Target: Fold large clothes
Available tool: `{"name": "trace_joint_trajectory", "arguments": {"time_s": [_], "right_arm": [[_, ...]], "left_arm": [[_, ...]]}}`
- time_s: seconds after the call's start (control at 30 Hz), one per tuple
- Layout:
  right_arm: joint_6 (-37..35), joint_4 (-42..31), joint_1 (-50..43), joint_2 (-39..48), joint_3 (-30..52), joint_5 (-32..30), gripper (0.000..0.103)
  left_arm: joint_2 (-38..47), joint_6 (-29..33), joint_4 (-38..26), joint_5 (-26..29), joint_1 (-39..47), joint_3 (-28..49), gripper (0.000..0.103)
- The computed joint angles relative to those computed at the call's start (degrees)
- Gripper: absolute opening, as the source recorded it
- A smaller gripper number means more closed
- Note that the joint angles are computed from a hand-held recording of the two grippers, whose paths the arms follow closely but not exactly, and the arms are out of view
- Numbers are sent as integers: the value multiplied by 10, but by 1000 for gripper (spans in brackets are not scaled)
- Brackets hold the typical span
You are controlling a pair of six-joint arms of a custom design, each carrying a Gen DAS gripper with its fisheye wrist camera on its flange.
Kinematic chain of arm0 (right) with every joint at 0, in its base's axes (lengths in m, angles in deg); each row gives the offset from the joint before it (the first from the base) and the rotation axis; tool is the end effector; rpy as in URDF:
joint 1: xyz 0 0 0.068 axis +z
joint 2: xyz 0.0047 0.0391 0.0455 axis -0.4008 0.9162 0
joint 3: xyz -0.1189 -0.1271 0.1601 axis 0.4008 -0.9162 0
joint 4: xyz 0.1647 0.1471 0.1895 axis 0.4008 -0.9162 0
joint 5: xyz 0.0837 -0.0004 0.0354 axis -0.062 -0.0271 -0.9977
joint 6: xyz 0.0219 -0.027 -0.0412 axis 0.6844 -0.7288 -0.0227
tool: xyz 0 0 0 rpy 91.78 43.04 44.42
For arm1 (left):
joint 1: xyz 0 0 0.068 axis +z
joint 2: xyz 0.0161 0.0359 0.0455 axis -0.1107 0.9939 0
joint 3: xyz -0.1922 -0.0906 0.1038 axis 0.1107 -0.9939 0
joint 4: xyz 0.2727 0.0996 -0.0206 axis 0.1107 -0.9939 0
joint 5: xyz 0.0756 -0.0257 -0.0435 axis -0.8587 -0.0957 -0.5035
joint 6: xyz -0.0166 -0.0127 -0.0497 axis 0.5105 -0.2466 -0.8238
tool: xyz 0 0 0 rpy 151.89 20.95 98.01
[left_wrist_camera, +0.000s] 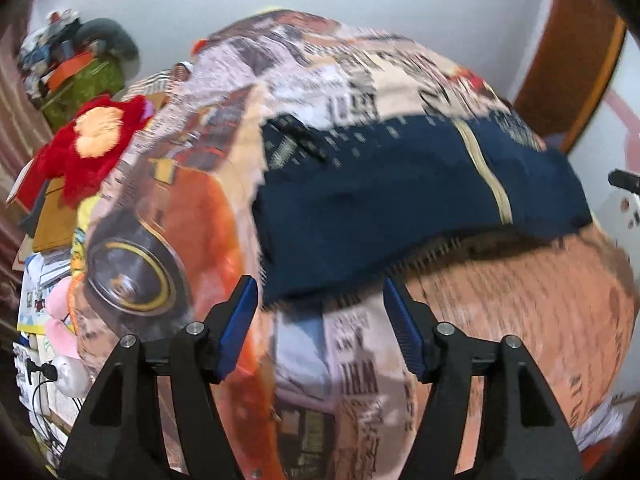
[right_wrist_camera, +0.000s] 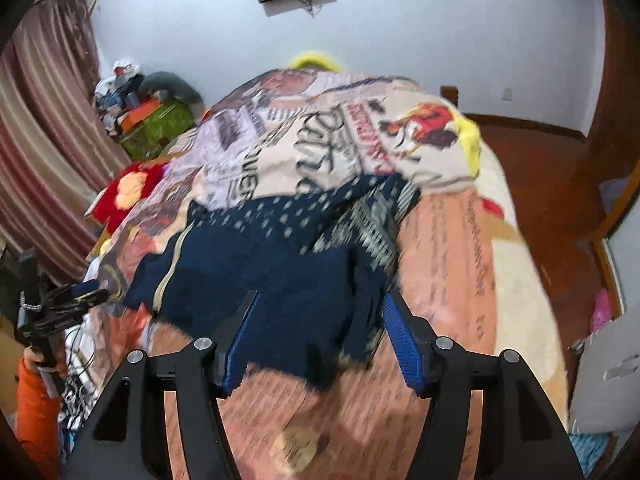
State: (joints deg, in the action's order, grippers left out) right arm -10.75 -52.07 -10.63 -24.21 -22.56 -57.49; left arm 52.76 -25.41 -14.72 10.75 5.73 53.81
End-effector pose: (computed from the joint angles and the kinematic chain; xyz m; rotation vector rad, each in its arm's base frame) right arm 0.0761 0.0095 0.3012 0.6651 2.3967 0.1048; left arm 0.2904 0.0449 0.2200 1.0011 2.4183 -0.3520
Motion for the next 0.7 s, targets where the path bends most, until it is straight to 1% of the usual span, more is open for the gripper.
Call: {"name": "trace_joint_trajectory", "arguments": {"time_s": [0.07, 0.13, 0.17, 0.23, 0.3, 0.33, 0.37, 0.43, 0.5, 0.57, 0.63, 0.7], "right_arm": [[90, -19, 99, -16, -25, 44, 60], [162, -30, 173, -30, -60, 61, 60], [181, -29, 191, -38, -79, 57, 60], [191, -20, 196, -51, -109, 33, 60], [176, 5, 174, -60, -137, -13, 60], [174, 16, 177, -53, -143, -18, 60], [176, 24, 192, -38, -143, -9, 60], [154, 50, 203, 3, -138, -7, 60], [127, 81, 194, 33, -134, -20, 60], [93, 106, 173, 64, -126, -29, 60], [68, 123, 159, 94, -114, -20, 60], [37, 138, 131, 105, -104, -26, 60]], "left_arm": [[-7, -2, 6, -6, 2, -25, 66], [3, -5, 1, -17, 1, -38, 66], [9, -9, -1, -24, 0, -41, 66], [25, -24, -4, -36, -8, -45, 66], [40, -34, -13, -36, -16, -40, 66], [43, -45, -14, -33, -24, -37, 66], [44, -55, -13, -31, -31, -33, 66], [44, -82, -6, -23, -49, -24, 66], [45, -110, 8, -14, -70, -11, 66], [48, -146, 32, -20, -90, 3, 66], [60, -172, 51, -23, -109, 25, 66], [77, -193, 66, -35, -130, 49, 66]]}}
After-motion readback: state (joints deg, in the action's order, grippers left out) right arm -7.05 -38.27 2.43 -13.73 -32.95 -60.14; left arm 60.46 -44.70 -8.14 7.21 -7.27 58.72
